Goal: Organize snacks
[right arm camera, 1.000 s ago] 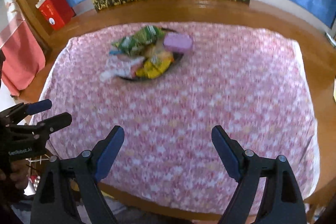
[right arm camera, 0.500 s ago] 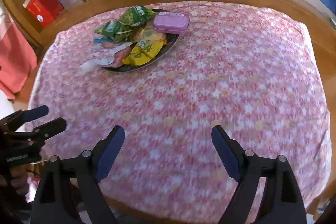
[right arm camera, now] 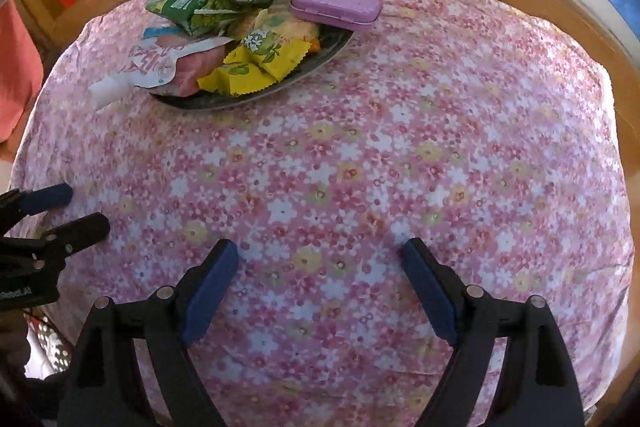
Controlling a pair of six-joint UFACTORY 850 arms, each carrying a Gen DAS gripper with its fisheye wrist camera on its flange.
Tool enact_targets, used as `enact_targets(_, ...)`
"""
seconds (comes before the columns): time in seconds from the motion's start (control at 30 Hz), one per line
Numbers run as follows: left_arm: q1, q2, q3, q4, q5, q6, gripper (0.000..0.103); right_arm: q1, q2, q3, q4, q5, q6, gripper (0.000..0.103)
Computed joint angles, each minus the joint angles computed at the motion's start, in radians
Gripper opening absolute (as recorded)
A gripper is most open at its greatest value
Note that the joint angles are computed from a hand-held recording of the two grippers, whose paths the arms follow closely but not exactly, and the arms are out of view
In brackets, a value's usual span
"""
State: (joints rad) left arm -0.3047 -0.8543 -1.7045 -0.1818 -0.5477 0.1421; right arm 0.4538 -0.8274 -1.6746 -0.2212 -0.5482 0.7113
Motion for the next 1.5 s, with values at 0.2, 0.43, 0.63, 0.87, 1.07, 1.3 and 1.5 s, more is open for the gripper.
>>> enact_targets(0.2, 0.003, -0.022, -0.032, -0.009, -0.011, 0.009, 0.086, -0.003, -0.002, -0.004, 0.023, 0.000, -0.023, 0.090)
enact_targets(0.43, 0.000, -0.016, -0.020, 0.003, 0.002, 0.008, 0.086, -0.002, -0.015, -0.020, 0.041, 0.001, -0.036, 0.096)
enact_targets(0.63, 0.005, -0.012, -0.012, -0.019, 0.003, 0.025, 0.086, -0.004, -0.016, -0.018, 0.065, 0.017, -0.047, 0.099)
enact_targets(0.87, 0.010, -0.018, -0.023, -0.027, -0.006, 0.039, 0.086, -0.009, -0.022, -0.030, 0.086, 0.013, -0.065, 0.101)
enact_targets(1.07, 0.010, -0.017, -0.022, -0.029, -0.006, 0.040, 0.086, -0.011, -0.019, -0.025, 0.093, 0.023, -0.062, 0.101)
enact_targets(1.3, 0.007, -0.017, -0.021, -0.021, -0.003, 0.031, 0.086, -0.011, -0.019, -0.024, 0.091, 0.023, -0.061, 0.101)
enact_targets(1.5, 0.003, -0.017, -0.021, -0.012, 0.001, 0.020, 0.086, -0.011, -0.018, -0.023, 0.096, 0.025, -0.062, 0.101)
